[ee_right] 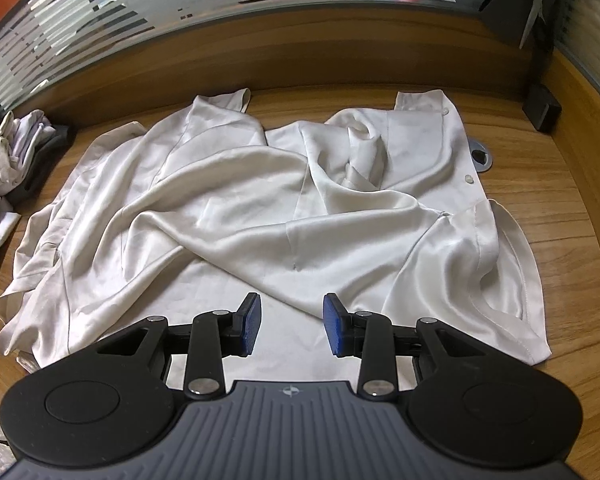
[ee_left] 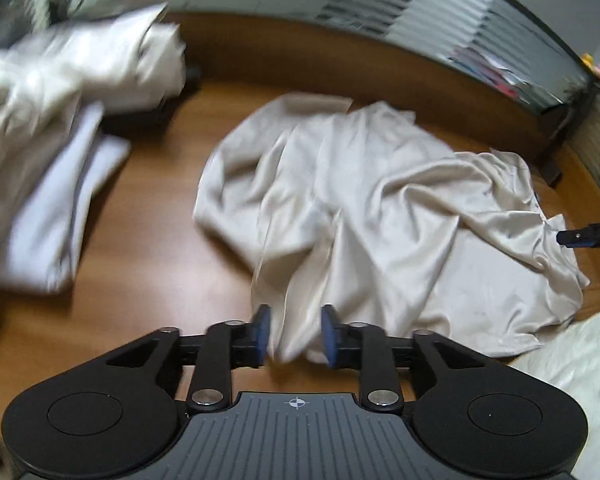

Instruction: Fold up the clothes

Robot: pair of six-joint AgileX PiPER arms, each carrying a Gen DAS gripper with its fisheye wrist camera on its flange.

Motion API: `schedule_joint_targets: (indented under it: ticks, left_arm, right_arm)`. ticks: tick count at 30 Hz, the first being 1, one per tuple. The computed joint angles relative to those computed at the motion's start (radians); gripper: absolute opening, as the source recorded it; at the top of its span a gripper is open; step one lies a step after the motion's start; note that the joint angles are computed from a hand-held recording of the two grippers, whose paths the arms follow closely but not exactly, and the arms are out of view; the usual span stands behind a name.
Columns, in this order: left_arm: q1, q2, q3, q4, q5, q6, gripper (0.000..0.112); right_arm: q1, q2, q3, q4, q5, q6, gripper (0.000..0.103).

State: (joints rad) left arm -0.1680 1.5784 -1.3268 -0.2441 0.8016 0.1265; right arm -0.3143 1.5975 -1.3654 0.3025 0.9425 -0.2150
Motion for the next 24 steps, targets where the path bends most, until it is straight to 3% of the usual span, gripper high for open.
schedule_joint_targets:
  ticks: [6,10,19,24]
  left_arm:
    - [-0.040,0.133,-0.159,0.022,0.042,0.055,0.032]
    - [-0.093,0.211,-0.222,0.124,0.031,0.070,0.052]
    - [-0.168,0.312,-0.288,0.252,-0.030,0.153,0.050]
    - [-0.189,0.362,-0.334,0.329,-0.037,0.159,0.040]
  right_arm:
    - [-0.002,-0.003,0.016,0.008,-0.012,0.006,0.039]
    - [-0.002,-0.013,0.028,0.007,-0.018,0.018,0.039]
    - [-0.008,-0.026,0.046,-0.004,-0.028,0.047,0.039]
    - [0.000,-0.027,0.044,-0.014,-0.025,0.057,0.042]
